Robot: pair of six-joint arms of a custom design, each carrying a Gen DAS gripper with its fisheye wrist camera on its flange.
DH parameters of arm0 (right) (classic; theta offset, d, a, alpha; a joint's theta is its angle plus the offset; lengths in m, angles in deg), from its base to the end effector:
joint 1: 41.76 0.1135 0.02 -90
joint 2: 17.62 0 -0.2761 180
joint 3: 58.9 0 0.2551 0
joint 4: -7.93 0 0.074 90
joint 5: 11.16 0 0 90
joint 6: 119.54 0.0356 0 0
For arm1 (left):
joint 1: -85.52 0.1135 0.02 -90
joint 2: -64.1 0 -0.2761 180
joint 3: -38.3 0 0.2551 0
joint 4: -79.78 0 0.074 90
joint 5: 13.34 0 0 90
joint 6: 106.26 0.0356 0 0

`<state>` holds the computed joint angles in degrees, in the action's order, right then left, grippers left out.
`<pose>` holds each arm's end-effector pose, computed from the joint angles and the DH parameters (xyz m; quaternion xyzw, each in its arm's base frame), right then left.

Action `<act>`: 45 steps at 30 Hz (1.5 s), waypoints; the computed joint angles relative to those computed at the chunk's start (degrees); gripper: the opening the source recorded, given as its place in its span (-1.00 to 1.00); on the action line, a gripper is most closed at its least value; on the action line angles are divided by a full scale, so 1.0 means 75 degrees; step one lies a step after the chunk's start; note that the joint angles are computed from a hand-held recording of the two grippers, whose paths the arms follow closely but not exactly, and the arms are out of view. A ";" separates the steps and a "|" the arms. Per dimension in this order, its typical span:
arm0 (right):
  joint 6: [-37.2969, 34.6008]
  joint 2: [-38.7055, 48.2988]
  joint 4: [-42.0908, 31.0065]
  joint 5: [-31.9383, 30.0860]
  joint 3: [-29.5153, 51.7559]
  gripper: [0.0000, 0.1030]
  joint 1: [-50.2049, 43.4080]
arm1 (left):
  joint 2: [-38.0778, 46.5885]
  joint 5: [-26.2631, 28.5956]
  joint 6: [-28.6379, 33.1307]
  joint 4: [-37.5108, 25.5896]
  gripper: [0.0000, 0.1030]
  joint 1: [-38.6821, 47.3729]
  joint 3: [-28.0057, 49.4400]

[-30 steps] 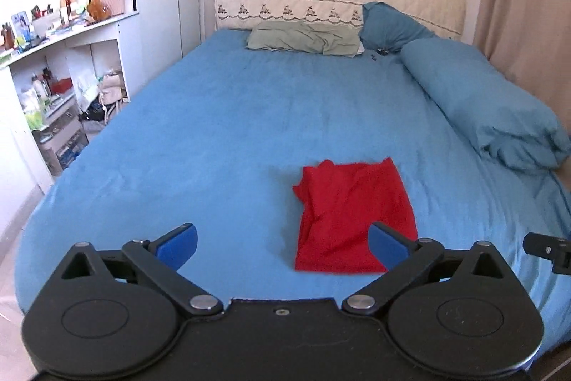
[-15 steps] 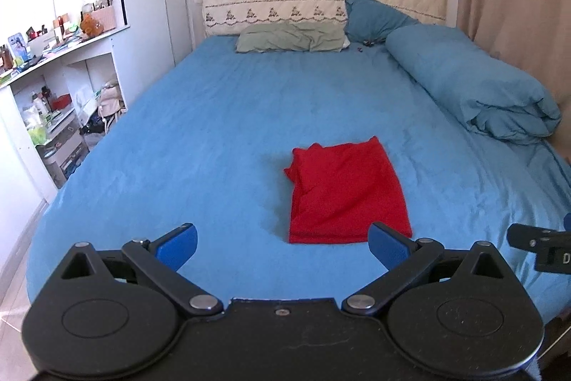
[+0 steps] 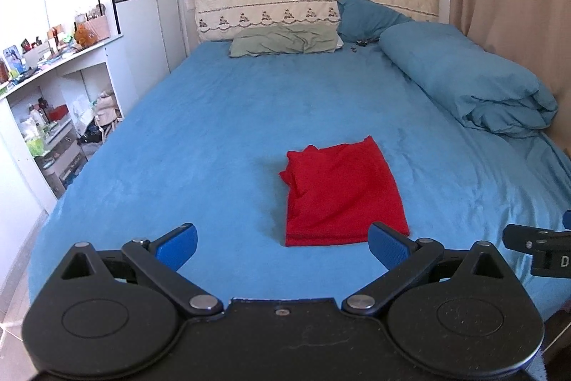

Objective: Fold small clothes

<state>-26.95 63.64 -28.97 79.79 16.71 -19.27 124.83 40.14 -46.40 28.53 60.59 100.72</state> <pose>0.2891 0.1190 0.2872 -0.1549 0.9023 0.0799 0.3944 0.1962 -0.0679 0.2838 -0.1487 0.8853 0.1090 0.4270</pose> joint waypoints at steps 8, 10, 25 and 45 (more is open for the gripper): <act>0.0094 -0.0119 0.0004 0.0025 -0.0109 1.00 0.0064 | -0.0083 -0.0025 -0.0016 -0.0037 1.00 -0.0060 -0.0025; 0.0086 -0.0102 0.0008 -0.0015 -0.0096 1.00 0.0044 | -0.0121 -0.0045 -0.0009 -0.0061 1.00 -0.0066 -0.0022; 0.0136 -0.0194 -0.0039 0.0004 -0.0158 1.00 0.0069 | -0.0355 -0.0135 0.0010 -0.0153 1.00 -0.0152 -0.0038; 0.0086 -0.0211 -0.0197 0.0025 -0.0076 1.00 0.0027 | -0.0405 -0.0177 0.0063 -0.0252 1.00 -0.0183 0.0037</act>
<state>-26.30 62.06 -30.45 79.97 16.14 -19.06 121.79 38.81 -45.92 26.64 59.21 101.00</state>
